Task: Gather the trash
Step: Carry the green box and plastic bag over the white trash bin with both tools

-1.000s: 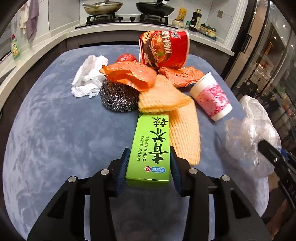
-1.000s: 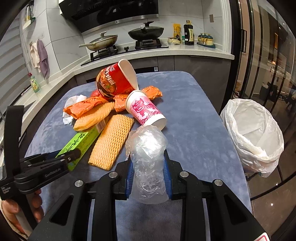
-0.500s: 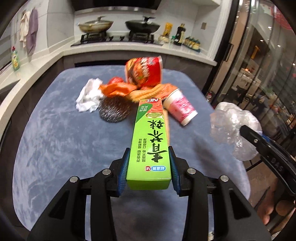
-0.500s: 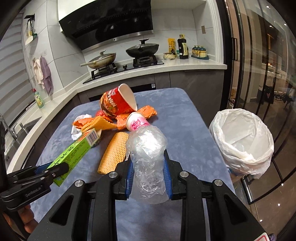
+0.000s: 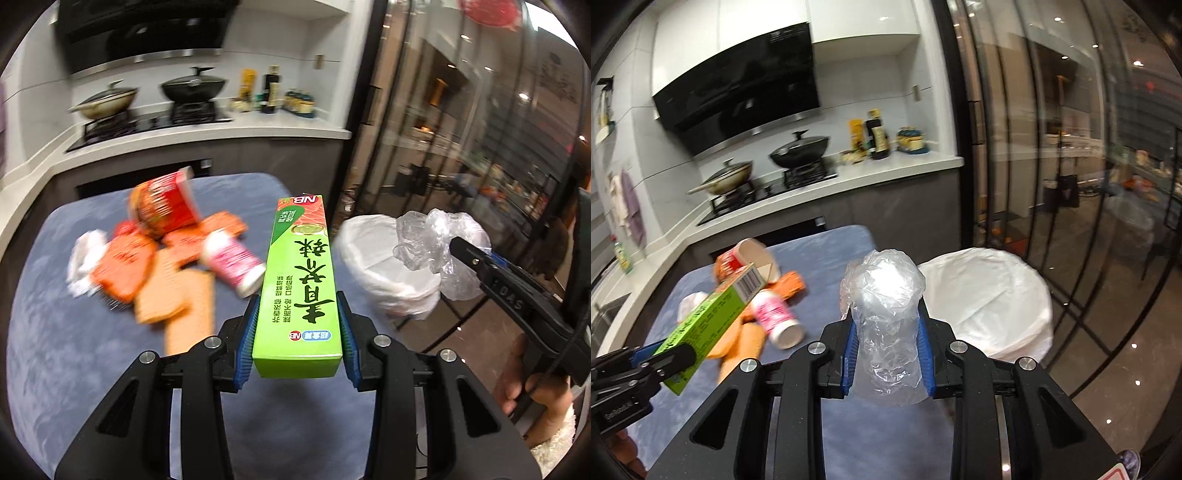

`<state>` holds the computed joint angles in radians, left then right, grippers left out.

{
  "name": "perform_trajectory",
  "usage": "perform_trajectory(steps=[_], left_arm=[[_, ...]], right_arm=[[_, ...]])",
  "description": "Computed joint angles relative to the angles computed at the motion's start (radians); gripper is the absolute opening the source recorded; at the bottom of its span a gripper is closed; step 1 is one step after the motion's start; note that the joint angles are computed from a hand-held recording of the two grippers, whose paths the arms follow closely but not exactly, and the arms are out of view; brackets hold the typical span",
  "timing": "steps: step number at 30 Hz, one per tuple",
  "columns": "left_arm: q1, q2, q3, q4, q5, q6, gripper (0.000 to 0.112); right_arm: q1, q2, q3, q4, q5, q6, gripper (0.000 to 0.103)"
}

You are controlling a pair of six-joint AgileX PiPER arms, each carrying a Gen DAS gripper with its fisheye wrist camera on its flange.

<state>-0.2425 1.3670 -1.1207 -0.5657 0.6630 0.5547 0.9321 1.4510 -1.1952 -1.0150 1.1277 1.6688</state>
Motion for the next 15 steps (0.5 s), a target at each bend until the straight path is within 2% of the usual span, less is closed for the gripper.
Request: perform_trajectory(steps=[3, 7, 10, 12, 15], left_arm=[[-0.099, 0.06, -0.068, 0.022, -0.021, -0.032, 0.037], [-0.205, 0.186, -0.195, 0.063, -0.028, -0.081, 0.037], [-0.253, 0.324, -0.349, 0.081, 0.035, -0.133, 0.037], [-0.278, 0.412, -0.454, 0.089, 0.085, -0.159, 0.037], [-0.332, 0.501, -0.552, 0.183, 0.087, -0.237, 0.037]], right_arm=[[-0.078, -0.042, 0.053, 0.001, -0.012, -0.013, 0.026], [-0.232, -0.075, 0.111, 0.036, -0.117, -0.044, 0.026], [-0.374, -0.067, 0.128, 0.102, -0.223, -0.123, 0.027], [-0.428, -0.048, 0.128, 0.128, -0.256, -0.159, 0.027], [-0.516, -0.015, 0.131, 0.182, -0.333, -0.221, 0.027]])
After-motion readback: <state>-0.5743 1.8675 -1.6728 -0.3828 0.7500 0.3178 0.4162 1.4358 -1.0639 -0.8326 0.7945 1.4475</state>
